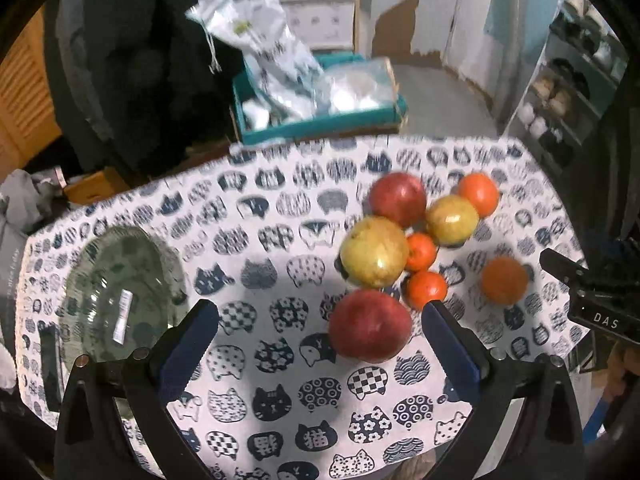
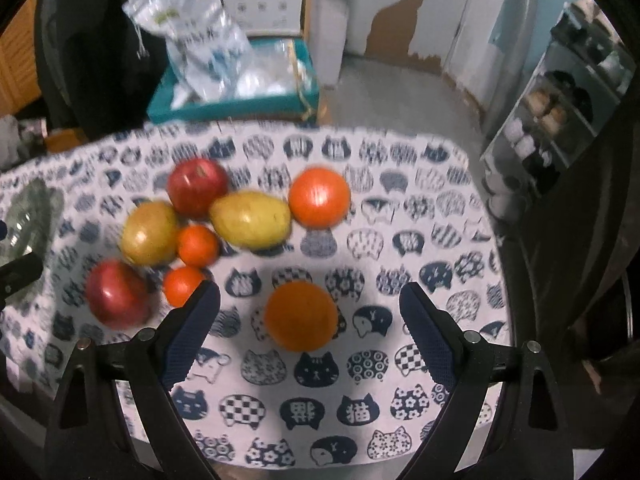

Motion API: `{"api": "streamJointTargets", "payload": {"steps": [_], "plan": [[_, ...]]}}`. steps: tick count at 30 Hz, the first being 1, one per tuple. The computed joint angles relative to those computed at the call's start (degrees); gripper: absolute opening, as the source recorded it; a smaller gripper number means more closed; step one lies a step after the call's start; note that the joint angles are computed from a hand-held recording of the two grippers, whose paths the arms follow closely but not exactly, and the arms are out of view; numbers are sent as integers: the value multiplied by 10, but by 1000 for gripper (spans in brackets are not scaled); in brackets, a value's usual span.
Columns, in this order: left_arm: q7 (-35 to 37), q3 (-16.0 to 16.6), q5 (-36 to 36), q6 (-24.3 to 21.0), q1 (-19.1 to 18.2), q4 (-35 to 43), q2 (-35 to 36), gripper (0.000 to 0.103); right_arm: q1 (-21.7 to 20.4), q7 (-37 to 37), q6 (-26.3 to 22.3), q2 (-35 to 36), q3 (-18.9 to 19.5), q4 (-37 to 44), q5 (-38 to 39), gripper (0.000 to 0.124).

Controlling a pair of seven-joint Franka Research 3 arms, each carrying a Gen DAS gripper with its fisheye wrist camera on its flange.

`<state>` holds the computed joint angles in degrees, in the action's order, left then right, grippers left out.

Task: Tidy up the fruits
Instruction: 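Grasp the red apple with the left tool while the right tool grasps the large orange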

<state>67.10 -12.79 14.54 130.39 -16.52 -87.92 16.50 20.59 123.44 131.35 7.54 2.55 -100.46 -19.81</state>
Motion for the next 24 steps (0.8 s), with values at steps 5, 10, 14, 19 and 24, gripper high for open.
{"api": "streamJointTargets", "payload": {"steps": [5,10,14,19,24], "plan": [[9,-5,-20,-24,-2,21,39,102,-11,-37,-10,32,-2,3,57,91],[17,-7,-36,-43,-5,45,71,102,-13,-53,-12,54,-8,3,91,91],[24,-9,-46,-44,-5,45,81,102,-18,-66,-5,70,-10,4,127,86],[36,-14,-64,-42,-5,59,97,102,-13,-87,-9,95,-13,24,140,78],[51,-21,-89,-41,-2,67,110,101,-5,-94,-19,117,-17,45,144,69]]}}
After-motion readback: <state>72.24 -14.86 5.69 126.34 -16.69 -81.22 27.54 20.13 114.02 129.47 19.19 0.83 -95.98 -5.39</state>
